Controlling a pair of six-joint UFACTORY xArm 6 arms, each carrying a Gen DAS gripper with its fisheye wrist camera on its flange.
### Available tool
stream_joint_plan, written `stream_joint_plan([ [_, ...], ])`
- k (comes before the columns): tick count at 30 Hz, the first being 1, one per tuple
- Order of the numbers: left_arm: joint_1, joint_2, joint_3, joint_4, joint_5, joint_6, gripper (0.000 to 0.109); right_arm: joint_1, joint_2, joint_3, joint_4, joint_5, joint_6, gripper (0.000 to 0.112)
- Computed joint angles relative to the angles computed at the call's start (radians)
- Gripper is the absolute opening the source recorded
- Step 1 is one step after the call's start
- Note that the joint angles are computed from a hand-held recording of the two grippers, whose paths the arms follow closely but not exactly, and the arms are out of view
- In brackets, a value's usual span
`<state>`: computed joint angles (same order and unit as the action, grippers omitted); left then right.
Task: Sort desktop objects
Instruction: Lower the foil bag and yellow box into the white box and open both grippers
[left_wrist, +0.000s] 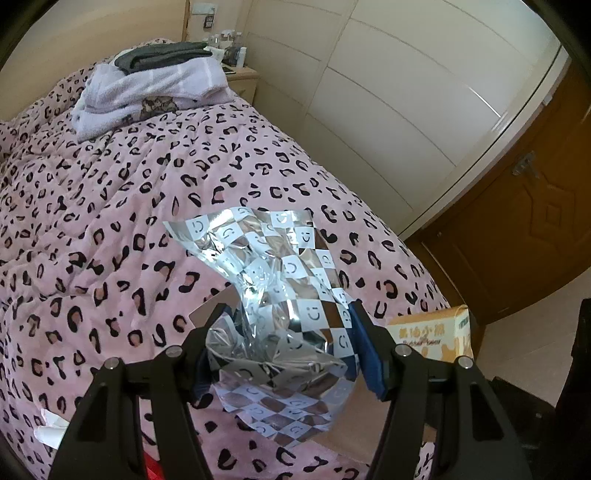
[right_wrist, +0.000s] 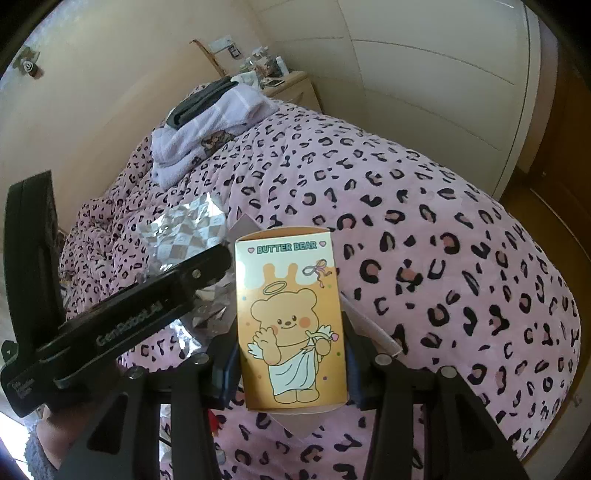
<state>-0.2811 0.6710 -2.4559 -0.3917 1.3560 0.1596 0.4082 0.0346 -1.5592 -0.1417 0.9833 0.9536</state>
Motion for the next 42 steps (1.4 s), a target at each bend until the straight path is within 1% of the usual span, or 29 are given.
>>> stream_joint_plan([
  [10,-0.004,0.016,0.002,0.014,-0.001,-0.008,0.064,0.007,0.038,-0.012,0.015,0.001,-0.017,0.046],
  [21,-0.020,-0.005,0.082,0.027,-0.035,-0.002,0.064,0.009,0.064,-0.016,0.016,0.019,-0.030,0.046],
  [33,-0.042,-0.017,0.122,0.052,-0.064,0.008,0.064,0.001,0.062,0.014,0.030,0.019,-0.038,0.046],
  [42,-0.046,-0.051,0.167,0.053,-0.091,0.004,0.066,0.004,0.070,-0.007,0.023,0.060,-0.059,0.047],
])
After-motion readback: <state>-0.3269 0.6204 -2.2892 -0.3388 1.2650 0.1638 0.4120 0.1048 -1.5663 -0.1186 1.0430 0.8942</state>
